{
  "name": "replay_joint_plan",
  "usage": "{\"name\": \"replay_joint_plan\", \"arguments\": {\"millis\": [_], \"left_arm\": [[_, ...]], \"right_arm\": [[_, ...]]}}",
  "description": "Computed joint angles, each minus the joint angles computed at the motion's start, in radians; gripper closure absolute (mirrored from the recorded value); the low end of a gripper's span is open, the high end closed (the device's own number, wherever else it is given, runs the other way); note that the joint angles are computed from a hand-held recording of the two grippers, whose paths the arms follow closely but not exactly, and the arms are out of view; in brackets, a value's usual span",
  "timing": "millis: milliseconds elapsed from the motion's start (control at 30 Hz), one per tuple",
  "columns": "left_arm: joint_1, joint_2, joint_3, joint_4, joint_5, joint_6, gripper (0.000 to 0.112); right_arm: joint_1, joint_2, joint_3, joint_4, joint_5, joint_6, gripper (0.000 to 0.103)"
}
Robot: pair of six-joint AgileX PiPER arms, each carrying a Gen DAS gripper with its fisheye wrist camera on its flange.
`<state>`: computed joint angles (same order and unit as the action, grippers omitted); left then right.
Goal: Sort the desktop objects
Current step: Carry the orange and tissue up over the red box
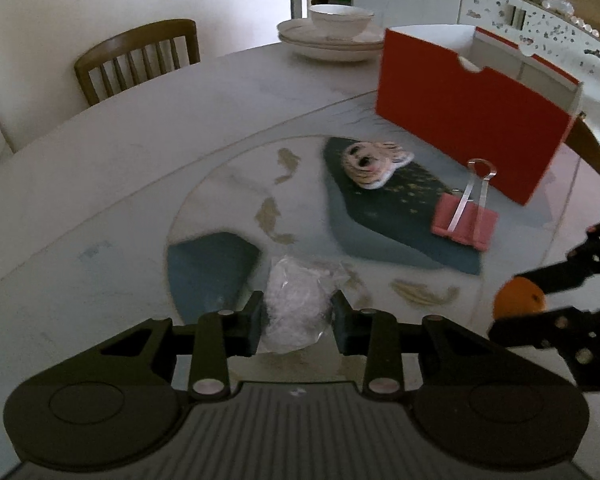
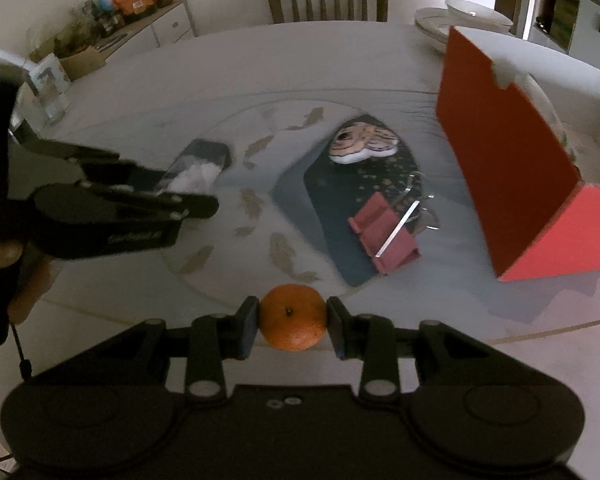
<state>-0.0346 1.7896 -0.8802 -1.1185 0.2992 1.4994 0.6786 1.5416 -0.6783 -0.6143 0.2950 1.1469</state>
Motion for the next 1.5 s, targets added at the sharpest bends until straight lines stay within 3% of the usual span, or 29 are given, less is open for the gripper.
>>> {"name": "replay_joint_plan", "arguments": {"millis": [233,533,933,1233,1500], "left_arm": [[-0.053,-0.067,0.062,0.042,-0.006,-0.115,0.079],[-0.177,-0.165,0.088,0.305,-0.018,-0.513,0.079],[-0.388,-0.224,0.016,0.802,-0.001,-1.166,0.079],[-0.502,-0.199,-0.095,0.965,0.031,-1.398,0.079],[-0.591,-0.129,-0.217,1.112,0.05,-1.567,0.079]], "right_arm": [[-0.022,-0.076,0.062,-0.007,-0.002,-0.015,0.068],[-0.089,-0.194,0.113,0.079,-0.002,-0.18,0.068],[-0.357,-0.394,0.146,0.697,0.048,-0.963,0.068],[-0.668,-0.474,0.127,1.138,0.182,-1.581,0.068],[-0.951,-0.44,0.084,1.362,0.299,-1.95,0.068]]}}
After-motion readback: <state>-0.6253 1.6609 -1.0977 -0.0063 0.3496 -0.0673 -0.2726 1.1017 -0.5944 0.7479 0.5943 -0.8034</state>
